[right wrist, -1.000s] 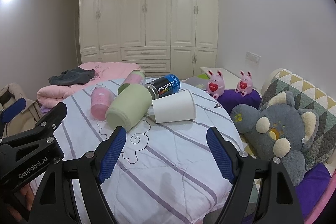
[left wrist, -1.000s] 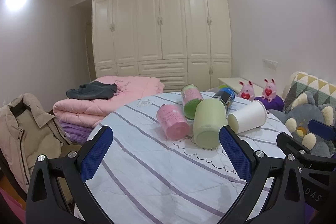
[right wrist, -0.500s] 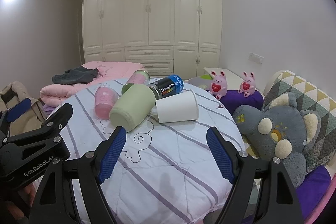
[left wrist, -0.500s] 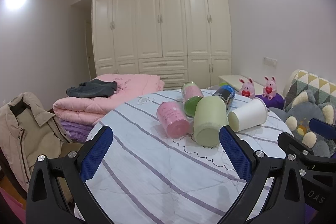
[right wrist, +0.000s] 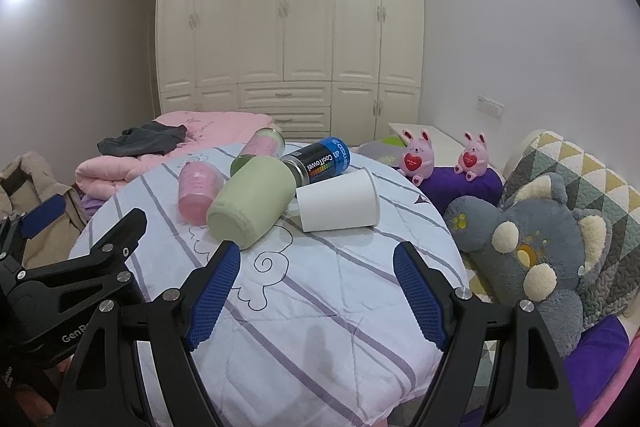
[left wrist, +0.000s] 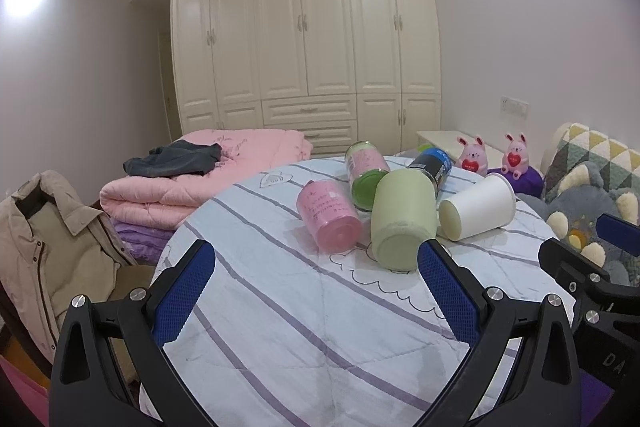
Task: Flip cup upright
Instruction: 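Move the right tool toward the lying pink cup and close around it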
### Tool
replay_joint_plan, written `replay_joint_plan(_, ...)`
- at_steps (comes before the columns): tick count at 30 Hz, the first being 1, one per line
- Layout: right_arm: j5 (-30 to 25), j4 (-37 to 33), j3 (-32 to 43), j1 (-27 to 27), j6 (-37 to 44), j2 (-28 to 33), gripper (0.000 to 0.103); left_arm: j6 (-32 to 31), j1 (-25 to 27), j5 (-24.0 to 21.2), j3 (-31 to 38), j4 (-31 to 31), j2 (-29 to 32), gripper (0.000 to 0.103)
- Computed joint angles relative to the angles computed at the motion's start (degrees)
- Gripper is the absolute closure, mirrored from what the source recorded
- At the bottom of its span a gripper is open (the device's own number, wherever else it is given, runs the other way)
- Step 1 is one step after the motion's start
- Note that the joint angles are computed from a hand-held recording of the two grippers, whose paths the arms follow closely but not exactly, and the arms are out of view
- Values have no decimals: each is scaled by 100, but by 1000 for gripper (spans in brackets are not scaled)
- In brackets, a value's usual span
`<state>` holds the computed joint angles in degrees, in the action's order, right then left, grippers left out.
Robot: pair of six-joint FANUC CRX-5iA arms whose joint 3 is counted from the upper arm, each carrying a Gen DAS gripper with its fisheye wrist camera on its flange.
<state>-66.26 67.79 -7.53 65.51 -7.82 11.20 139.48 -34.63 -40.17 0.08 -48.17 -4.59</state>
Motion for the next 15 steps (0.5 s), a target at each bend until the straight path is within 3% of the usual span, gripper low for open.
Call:
replay_joint_plan(11,-130,-500,805,-150,839,288,23,-632,526,-114,307,811,140,1)
replay_joint_plan(15,-79,-834,1422,-276,1508,557,23,-1287,924,-250,515,1498,296,1)
